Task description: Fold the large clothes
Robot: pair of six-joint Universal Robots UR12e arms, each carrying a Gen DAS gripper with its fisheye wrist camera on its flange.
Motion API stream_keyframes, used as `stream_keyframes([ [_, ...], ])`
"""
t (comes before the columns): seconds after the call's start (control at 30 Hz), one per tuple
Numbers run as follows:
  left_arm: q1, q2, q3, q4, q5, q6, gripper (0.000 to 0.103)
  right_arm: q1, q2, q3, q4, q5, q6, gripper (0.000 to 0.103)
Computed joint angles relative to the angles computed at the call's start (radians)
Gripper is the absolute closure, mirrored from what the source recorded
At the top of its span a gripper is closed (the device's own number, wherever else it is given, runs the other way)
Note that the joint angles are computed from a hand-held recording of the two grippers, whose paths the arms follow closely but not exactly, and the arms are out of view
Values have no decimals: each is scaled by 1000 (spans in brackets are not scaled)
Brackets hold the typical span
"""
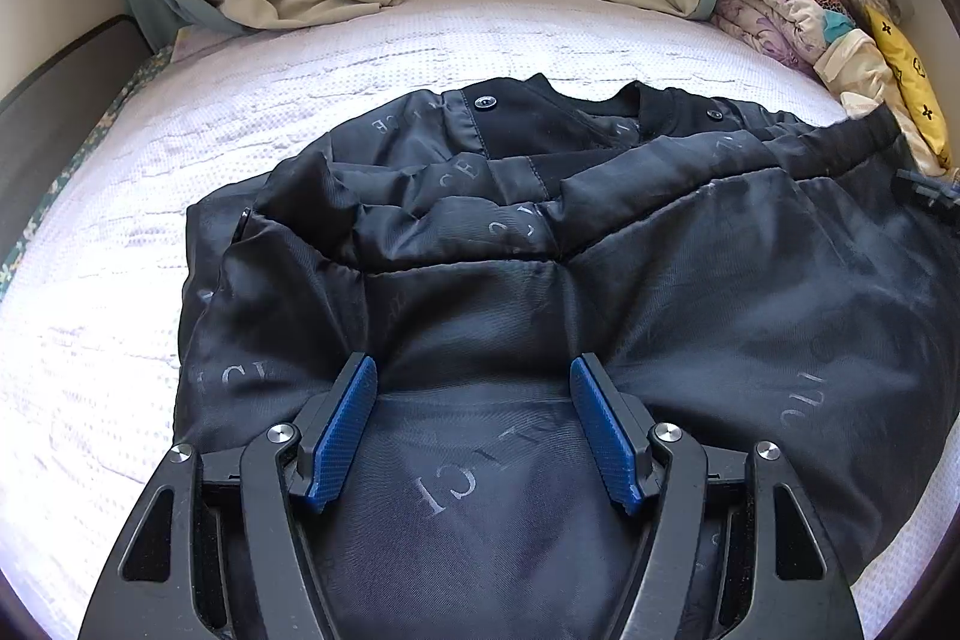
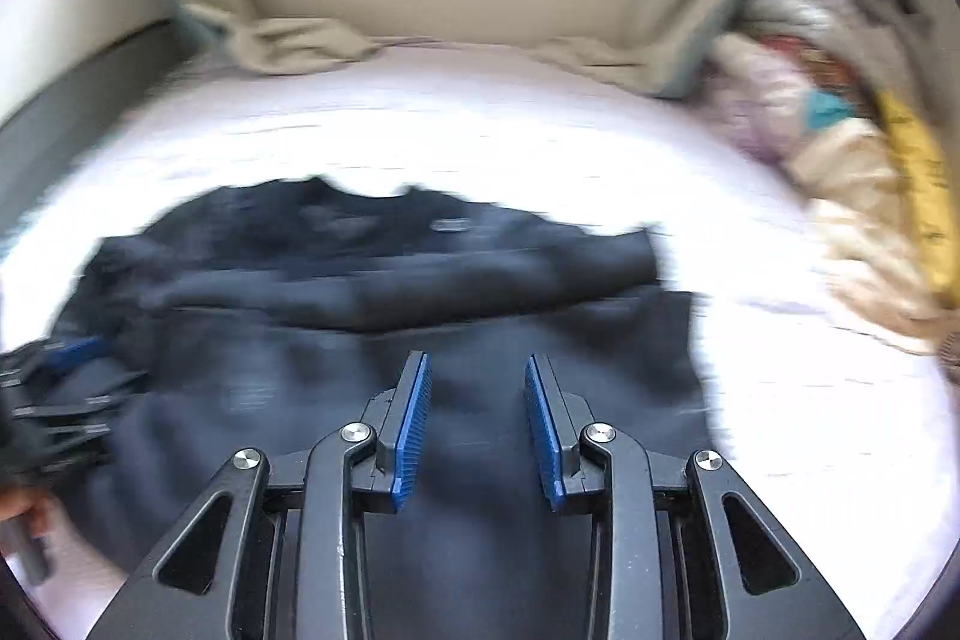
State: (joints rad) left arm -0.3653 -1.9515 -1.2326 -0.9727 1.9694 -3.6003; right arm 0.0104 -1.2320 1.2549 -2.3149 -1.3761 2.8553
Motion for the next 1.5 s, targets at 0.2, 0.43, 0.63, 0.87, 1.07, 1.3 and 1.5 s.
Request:
stream_keyframes([
  [0.2,-1,0,0,0,-1,-3,31,-27,36,-21,100,22,69,81],
  [0.43,1,2,0,2,-11,-9,31,-27,48,6,72,32,39,82],
  [0.63,4,8,-2,4,-25,-16,30,-22,51,18,24,5,48,82],
  [0.87,11,11,13,-27,-58,-28,22,-7,45,-56,143,-57,40,71],
  [1.07,8,12,41,-67,-81,-58,15,6,-60,46,-50,29,10,33],
  [1.3,14,53,7,-23,-119,-94,14,43,-96,107,-33,173,-79,32],
  [1.5,38,96,-43,32,-148,-163,14,76,-60,104,34,114,-96,43],
])
